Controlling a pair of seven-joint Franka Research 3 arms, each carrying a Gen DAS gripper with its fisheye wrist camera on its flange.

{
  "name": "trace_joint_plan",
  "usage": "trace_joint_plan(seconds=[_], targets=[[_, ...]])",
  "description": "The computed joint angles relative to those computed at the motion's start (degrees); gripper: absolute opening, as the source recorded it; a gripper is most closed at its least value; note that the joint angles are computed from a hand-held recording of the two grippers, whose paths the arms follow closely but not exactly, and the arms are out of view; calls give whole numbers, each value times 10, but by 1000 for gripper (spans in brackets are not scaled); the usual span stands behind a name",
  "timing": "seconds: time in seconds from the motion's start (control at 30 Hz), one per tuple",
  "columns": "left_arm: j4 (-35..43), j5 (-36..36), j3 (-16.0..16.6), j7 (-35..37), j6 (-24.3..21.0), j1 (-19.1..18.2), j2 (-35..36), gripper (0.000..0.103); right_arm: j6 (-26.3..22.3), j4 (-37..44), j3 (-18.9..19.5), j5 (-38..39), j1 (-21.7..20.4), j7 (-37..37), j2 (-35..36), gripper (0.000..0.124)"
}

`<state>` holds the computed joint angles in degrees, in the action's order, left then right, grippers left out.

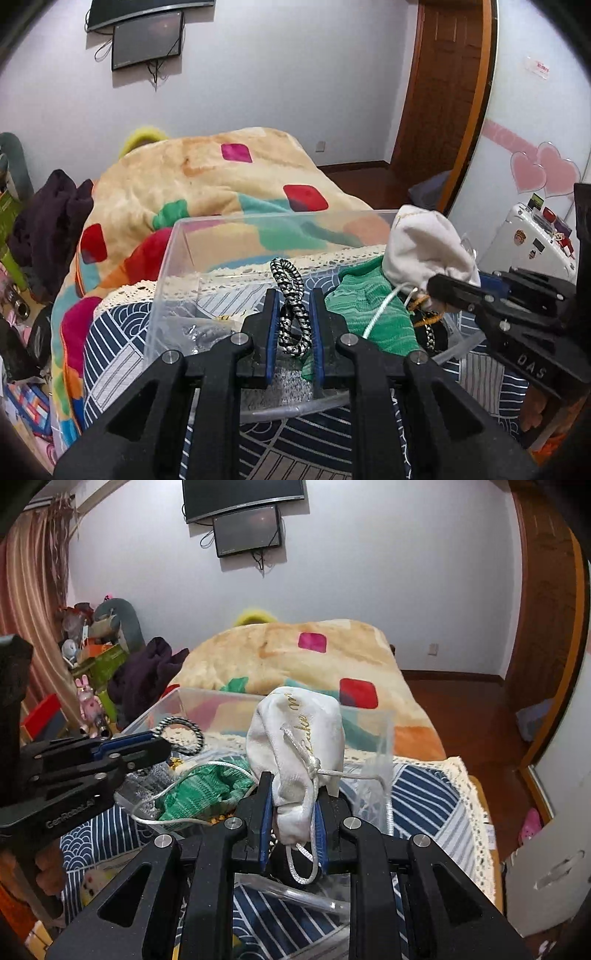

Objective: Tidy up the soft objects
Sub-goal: 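Drop the beaded cord and white pouch into the clear box, opening both grippers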

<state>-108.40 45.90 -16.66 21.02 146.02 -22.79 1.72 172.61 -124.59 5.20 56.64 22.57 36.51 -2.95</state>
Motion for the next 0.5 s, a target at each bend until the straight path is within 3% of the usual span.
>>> trace_joint_plan(seconds=[0.13,0.2,0.37,0.5], targets=[[15,-1,-2,17,-26,-6,13,18,-14,-1,0,-48,-8,37,4,21],[17,-1,-2,26,-34,-10,16,31,-19,-6,1,-73,-11,56,3,21],[4,1,-2,20,-22,-13,4,41,-66,1,-7,-73,-13,46,-6,25],[-11,6,-5,9,-6,-11,-14,48,-70,-6,-9,-75,-14,43,-19,34]])
